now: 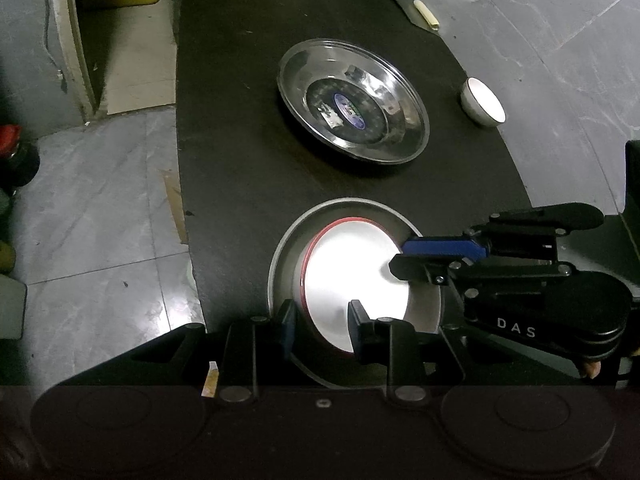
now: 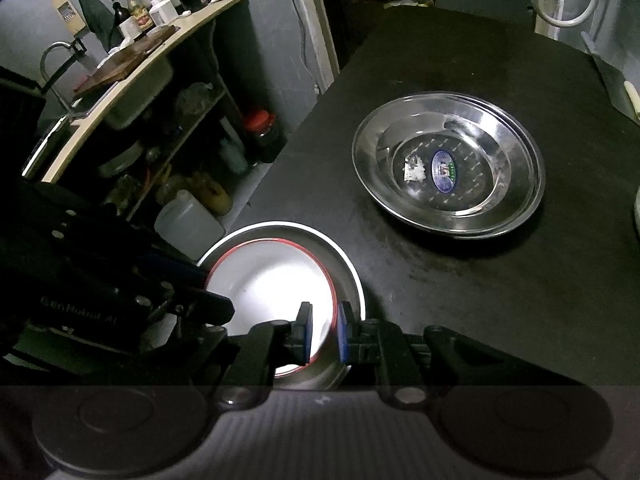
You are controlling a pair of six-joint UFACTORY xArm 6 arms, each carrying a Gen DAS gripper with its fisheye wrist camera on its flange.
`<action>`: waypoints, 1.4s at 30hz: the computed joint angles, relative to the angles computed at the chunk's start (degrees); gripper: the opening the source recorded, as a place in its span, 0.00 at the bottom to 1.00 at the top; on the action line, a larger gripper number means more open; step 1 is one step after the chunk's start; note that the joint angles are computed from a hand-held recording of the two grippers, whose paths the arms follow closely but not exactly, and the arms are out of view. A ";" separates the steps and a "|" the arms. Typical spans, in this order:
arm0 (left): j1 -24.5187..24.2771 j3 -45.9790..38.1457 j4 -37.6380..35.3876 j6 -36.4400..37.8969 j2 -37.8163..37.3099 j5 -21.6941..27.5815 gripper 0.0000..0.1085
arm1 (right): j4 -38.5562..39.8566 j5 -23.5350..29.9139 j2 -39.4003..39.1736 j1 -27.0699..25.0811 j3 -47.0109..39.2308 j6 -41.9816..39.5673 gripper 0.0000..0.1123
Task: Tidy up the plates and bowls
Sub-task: 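Lower the white bowl into the steel bowl and open both grippers, then move both grippers to the second red-rimmed white bowl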
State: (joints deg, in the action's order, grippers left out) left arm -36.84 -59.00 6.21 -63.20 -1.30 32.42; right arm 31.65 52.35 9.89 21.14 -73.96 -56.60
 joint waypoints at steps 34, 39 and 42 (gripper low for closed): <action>3.73 -24.17 7.13 6.19 14.43 6.59 0.94 | 25.64 -12.10 5.53 -10.16 -2.97 4.71 0.69; 4.60 -33.96 6.51 13.05 22.89 3.23 0.94 | 29.96 -16.33 9.45 -12.08 -4.88 7.93 0.90; 4.82 -41.69 6.02 17.38 29.12 1.94 0.94 | 32.73 -18.45 12.37 -12.98 -6.76 9.67 0.91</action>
State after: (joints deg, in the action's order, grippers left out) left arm -32.02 -100.69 12.23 -45.82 27.82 34.36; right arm 64.38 33.90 22.26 8.15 -80.72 -46.94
